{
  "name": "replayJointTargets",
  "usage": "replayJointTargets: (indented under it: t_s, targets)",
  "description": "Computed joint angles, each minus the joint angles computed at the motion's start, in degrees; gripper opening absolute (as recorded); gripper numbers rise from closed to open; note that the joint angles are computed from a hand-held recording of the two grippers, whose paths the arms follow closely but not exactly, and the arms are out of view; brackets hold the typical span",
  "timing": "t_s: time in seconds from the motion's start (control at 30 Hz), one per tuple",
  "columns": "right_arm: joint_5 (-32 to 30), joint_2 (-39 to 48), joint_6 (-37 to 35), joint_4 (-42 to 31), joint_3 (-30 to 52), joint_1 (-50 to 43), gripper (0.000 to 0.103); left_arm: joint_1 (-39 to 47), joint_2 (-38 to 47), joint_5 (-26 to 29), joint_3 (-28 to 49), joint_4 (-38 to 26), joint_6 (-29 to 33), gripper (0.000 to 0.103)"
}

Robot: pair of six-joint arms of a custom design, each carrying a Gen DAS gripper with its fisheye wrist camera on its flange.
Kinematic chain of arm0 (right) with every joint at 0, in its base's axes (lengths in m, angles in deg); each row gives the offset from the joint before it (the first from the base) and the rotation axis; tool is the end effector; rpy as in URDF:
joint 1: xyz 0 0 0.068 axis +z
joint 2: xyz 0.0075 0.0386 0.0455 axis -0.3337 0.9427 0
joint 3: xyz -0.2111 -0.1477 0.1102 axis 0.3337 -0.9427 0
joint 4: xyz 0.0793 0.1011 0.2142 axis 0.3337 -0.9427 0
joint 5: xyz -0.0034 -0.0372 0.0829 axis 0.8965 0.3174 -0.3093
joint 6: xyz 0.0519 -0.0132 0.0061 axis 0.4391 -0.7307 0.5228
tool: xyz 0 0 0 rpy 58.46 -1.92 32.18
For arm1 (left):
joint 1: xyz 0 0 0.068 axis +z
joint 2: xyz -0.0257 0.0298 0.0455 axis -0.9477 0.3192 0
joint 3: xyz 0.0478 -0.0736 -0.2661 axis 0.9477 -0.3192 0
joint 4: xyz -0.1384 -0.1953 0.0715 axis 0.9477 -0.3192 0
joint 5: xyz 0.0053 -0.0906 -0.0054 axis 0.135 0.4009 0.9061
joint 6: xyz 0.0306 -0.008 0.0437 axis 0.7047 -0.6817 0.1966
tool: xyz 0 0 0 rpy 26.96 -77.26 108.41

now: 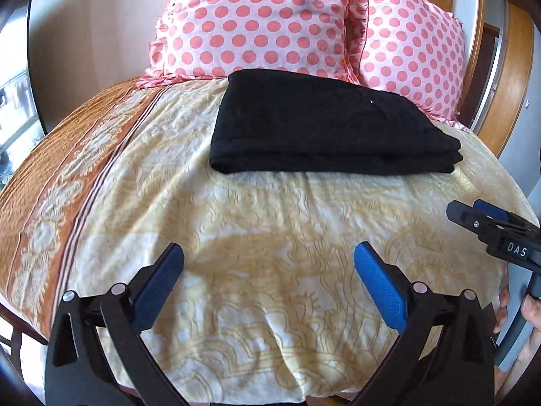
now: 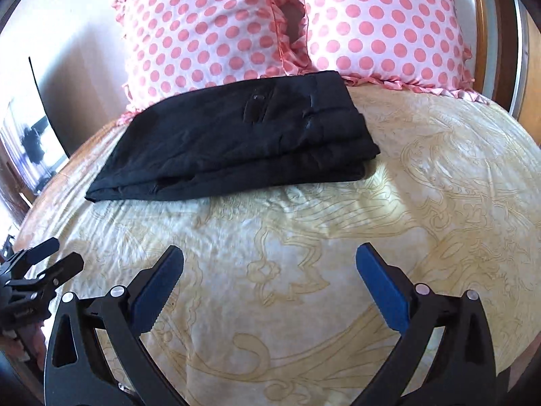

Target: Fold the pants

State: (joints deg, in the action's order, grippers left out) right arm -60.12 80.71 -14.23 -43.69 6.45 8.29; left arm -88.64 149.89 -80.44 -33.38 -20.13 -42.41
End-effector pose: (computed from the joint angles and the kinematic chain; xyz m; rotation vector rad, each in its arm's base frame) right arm 0.3532 0.1885 0.2513 -0.4153 2.3686 0.3783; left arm 0.2229 -0.0577 0.2059 -0.3181 2.3402 0.0215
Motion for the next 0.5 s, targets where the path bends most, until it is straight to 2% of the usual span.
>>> replayJointTargets:
  t_s: [0.13,0.5]
  targets:
    - [1.82,-1.10,0.81,1.75,-2.22,1.30,0.102,-2.66,1.90,-4.58,0.05,0.49,-0.15,0.101]
    - [6.74,-3.28,0.81,5.35,-6.77,4.14,0.102,-3.27,4.38,-8.04,-0.09,3.38,-0.36,0.101]
